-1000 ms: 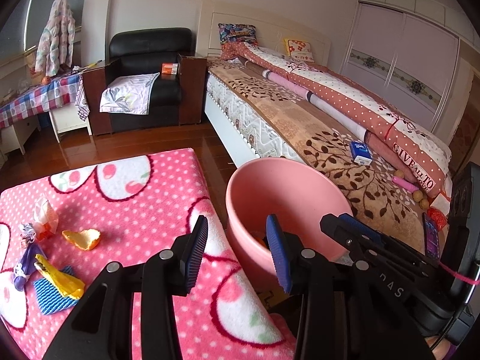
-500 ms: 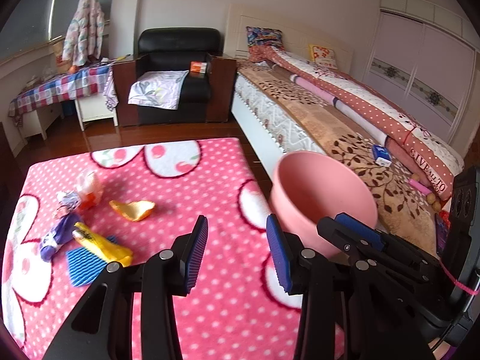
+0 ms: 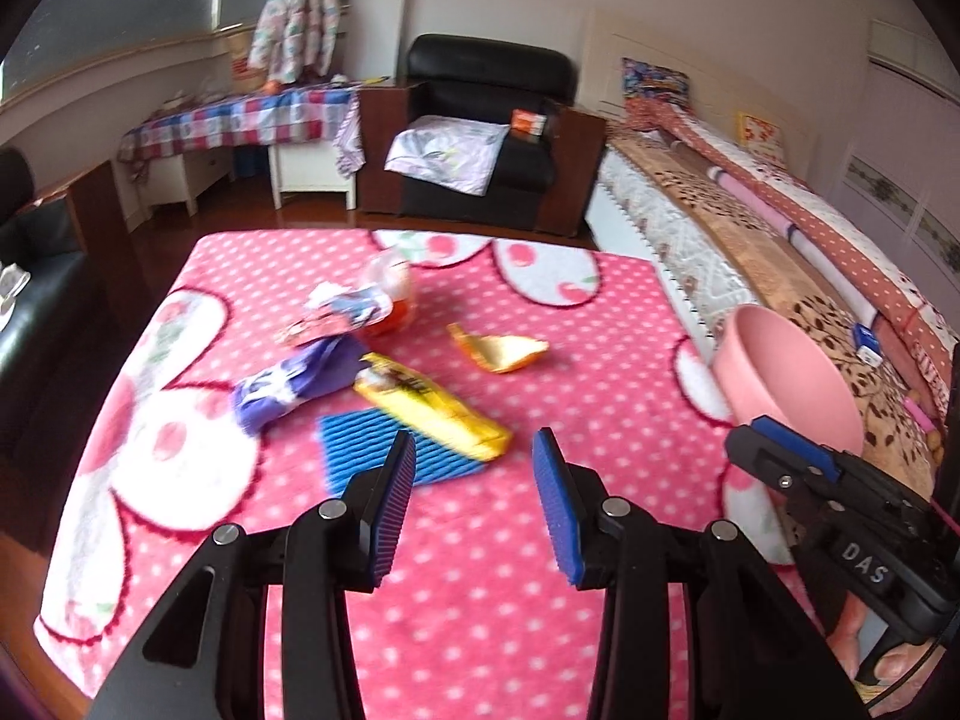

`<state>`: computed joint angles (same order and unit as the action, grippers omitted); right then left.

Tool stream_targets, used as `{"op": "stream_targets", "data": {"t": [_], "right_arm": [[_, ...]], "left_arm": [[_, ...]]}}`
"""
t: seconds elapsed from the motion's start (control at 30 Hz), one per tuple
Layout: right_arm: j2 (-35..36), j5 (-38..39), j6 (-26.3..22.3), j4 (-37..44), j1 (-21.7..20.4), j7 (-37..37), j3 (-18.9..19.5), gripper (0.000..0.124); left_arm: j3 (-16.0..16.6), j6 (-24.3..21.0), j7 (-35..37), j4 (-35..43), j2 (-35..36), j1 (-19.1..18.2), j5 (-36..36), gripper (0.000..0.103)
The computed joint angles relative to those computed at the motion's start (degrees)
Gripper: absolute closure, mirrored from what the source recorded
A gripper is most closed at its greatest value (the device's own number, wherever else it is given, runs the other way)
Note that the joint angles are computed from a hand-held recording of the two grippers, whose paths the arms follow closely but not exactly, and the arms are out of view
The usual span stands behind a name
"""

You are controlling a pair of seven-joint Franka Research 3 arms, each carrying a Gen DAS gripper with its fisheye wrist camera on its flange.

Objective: Collect trash
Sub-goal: 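Move both open grippers back from the bucket to the table, then grasp the blue mesh net with the left gripper while the right gripper grasps the yellow wrapper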

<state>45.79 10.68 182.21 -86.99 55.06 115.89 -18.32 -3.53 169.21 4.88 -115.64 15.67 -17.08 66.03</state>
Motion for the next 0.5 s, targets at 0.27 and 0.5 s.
{"op": "stream_targets", "data": {"t": [0.27,0.5], "right_arm": [[4.80,-2.87,-5.75,11.37,-10.08,-8.01,14.21,0.094],[14.28,-2.94,-15.92,29.12,-14.85,-14.79,22.47,0.094]], "left_arm": [[0.27,-1.90,-0.76,-3.04,0.17,2.47,-4.09,0.063],[-0.77,-0.36,6.70,-1.70,3.87,4.57,-16.18,0.063]]}}
